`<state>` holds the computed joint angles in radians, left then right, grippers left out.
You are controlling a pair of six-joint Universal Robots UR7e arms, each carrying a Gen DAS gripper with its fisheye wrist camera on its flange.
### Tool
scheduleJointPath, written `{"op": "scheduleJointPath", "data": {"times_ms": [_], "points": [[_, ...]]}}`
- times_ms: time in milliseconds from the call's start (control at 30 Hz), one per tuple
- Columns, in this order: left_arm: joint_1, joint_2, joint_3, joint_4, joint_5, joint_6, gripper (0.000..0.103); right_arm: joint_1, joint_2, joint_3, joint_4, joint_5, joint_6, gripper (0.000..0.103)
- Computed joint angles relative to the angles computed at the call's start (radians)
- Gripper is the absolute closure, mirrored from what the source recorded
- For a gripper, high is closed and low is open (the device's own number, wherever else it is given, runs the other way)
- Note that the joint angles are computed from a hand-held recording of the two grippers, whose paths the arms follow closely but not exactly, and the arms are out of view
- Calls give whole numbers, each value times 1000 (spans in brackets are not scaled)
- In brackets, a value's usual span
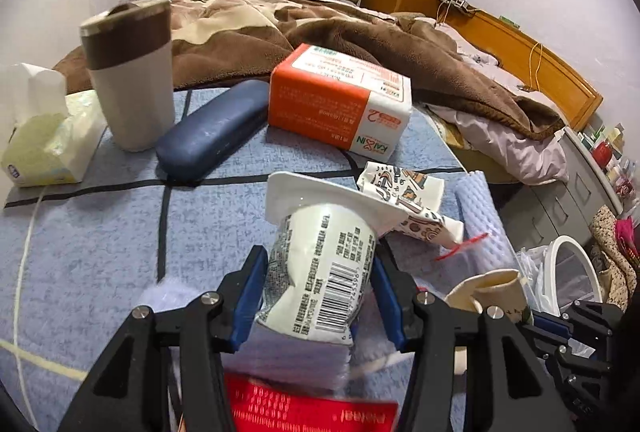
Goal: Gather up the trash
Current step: 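Grasp the white yogurt cup with the left tool while the right tool grasps the beige paper bag, then carry the yogurt cup and paper bag with both tools over the white wastebasket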
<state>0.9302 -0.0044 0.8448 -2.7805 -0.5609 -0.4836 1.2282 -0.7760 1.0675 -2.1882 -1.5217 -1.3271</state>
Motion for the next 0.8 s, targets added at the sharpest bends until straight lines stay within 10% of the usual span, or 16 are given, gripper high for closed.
{"op": "scheduleJointPath", "data": {"times_ms": [800], "points": [[-183, 19, 86, -117, 115, 2, 49, -74, -166, 108, -28, 177, 28, 93]]}}
